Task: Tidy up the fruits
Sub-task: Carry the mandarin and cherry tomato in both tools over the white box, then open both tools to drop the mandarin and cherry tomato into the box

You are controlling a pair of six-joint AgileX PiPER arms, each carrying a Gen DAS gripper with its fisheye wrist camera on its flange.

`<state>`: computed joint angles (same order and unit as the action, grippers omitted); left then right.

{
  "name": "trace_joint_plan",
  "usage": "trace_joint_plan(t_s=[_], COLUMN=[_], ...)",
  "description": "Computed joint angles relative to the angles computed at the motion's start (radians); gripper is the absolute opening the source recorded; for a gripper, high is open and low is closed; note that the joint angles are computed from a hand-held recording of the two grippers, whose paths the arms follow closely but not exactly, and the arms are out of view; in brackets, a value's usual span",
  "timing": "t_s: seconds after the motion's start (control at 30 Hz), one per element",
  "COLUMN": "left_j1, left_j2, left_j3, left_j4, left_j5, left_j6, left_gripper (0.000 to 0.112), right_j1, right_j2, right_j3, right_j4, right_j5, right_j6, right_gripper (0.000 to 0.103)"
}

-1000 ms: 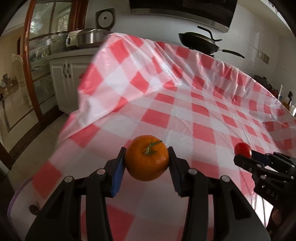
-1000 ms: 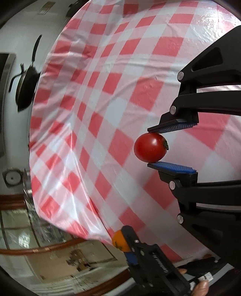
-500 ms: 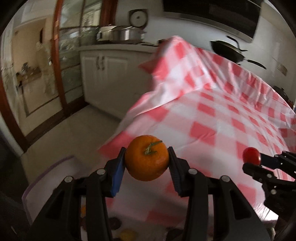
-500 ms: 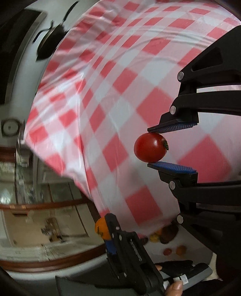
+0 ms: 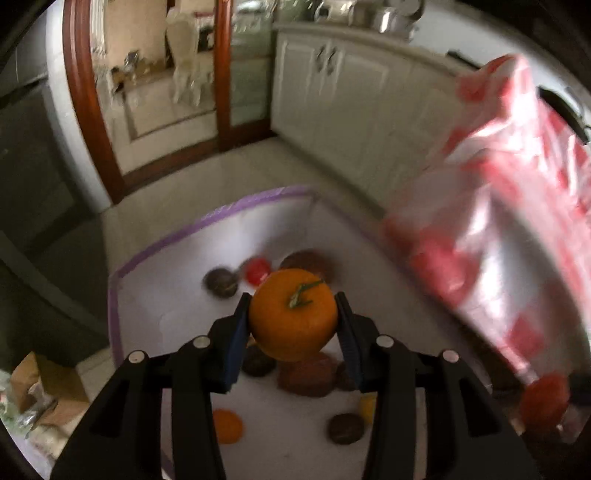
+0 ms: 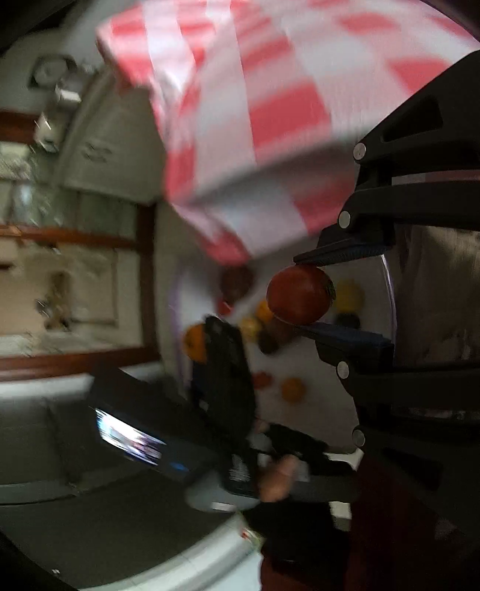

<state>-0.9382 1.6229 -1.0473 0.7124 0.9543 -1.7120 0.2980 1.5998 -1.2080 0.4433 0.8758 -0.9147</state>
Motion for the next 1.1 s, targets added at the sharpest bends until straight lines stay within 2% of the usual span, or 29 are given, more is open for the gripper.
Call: trace_joint_plan(t_s=[0.2,0.43,0.47,0.63,0.7,0.73,0.77,0.8,0.83,0.9,0.97,1.03,1.1], left_j1=[0.071,0.125,0.122,0.124,0.117,0.109,0.090,0.081,0.056,0.013,-0.014,-0.030,-0.038], left_j2=[0.047,0.047,0.045,0.075,0.078,0.079,0.085,0.095,0.107,0.111,0.091,0.089,0.096], left_j3=[0.057,0.154,0.153,0.108,0.094,0.086,0.062,0.044,0.014,-0.025,-0.027,-0.050,-0.071], left_j4=[-0.113,-0.230,-0.230,-0.263,-0.265,-0.247,-0.224,-0.208,-0.172,-0.100,-0.051,-0.032,-0.036], left_j5=[-0.057,-0.199,-0.194,-0.144,-0.126,-0.110,-0.065,-0.034,0.030,0.116,0.127,0.158,0.185], left_j6=[0.073,0.099,0.098,0.135,0.142,0.132,0.125,0.122,0.106,0.062,0.025,0.011,0.015], left_gripper=[0.045,0.045,0.045,0.045,0.046,0.051,0.057,0.067,0.075,0.080,0.083,0.097,0.097], right_j1=[0.140,0.172,0.170,0.156,0.141,0.131,0.121,0.115,0.106,0.093,0.076,0.066,0.058], right_j2=[0.234,0.336,0.336,0.315,0.280,0.259,0.233,0.223,0.202,0.168,0.138,0.123,0.110], right_j3=[-0.088,-0.141,-0.134,-0.120,-0.100,-0.088,-0.069,-0.064,-0.055,-0.035,-0.024,-0.020,-0.012], right_j4=[-0.200,-0.245,-0.248,-0.247,-0.244,-0.230,-0.209,-0.197,-0.182,-0.164,-0.146,-0.138,-0.130], right_j5=[0.000,0.017,0.010,-0.014,-0.037,-0.047,-0.057,-0.060,-0.058,-0.072,-0.064,-0.065,-0.067], right_j6=[0.169,0.241,0.246,0.266,0.262,0.245,0.223,0.209,0.189,0.166,0.152,0.150,0.141], right_gripper=[0.031,0.031,0.031,0.036,0.048,0.060,0.065,0.065,0.067,0.072,0.075,0.076,0.076])
